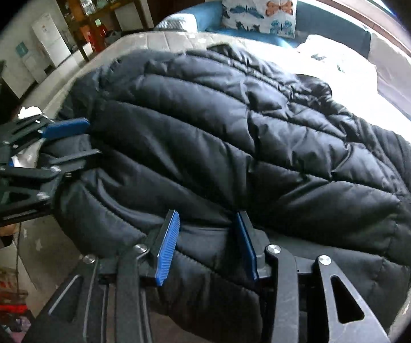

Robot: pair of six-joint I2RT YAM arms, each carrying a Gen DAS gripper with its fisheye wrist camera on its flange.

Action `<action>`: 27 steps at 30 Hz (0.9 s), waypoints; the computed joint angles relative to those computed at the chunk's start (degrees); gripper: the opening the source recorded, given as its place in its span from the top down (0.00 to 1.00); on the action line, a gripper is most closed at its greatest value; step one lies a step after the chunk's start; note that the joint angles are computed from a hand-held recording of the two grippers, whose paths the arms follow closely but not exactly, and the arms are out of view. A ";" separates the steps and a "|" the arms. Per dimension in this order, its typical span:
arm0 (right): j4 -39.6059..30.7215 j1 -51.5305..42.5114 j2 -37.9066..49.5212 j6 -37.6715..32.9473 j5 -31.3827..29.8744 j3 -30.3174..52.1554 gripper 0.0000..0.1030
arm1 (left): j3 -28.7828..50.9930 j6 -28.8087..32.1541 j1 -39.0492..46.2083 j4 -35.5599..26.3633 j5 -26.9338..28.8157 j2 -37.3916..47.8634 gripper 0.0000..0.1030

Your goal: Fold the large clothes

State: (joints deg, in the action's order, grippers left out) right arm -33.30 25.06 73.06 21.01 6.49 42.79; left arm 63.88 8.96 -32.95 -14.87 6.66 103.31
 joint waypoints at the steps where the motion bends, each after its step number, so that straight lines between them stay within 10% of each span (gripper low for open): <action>1: -1.33 0.40 -2.39 0.71 -0.39 -0.52 0.56 | -0.03 -0.13 0.34 -0.07 0.60 0.00 0.43; 10: -21.40 -13.97 -27.04 -3.44 -3.25 -4.23 0.56 | 0.51 0.56 2.41 0.65 3.79 1.05 0.42; 17: -10.85 -29.84 -24.77 -8.05 -16.49 -14.51 0.58 | -0.77 1.70 2.99 2.04 4.16 0.88 0.42; 27: -17.89 -24.75 -23.55 -7.27 -8.70 -2.11 0.56 | 0.47 2.10 3.94 0.86 5.92 1.69 0.43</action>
State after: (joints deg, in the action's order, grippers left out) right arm -51.19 0.31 49.51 13.75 -2.21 40.67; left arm 64.35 11.05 -29.02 -14.01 12.58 105.00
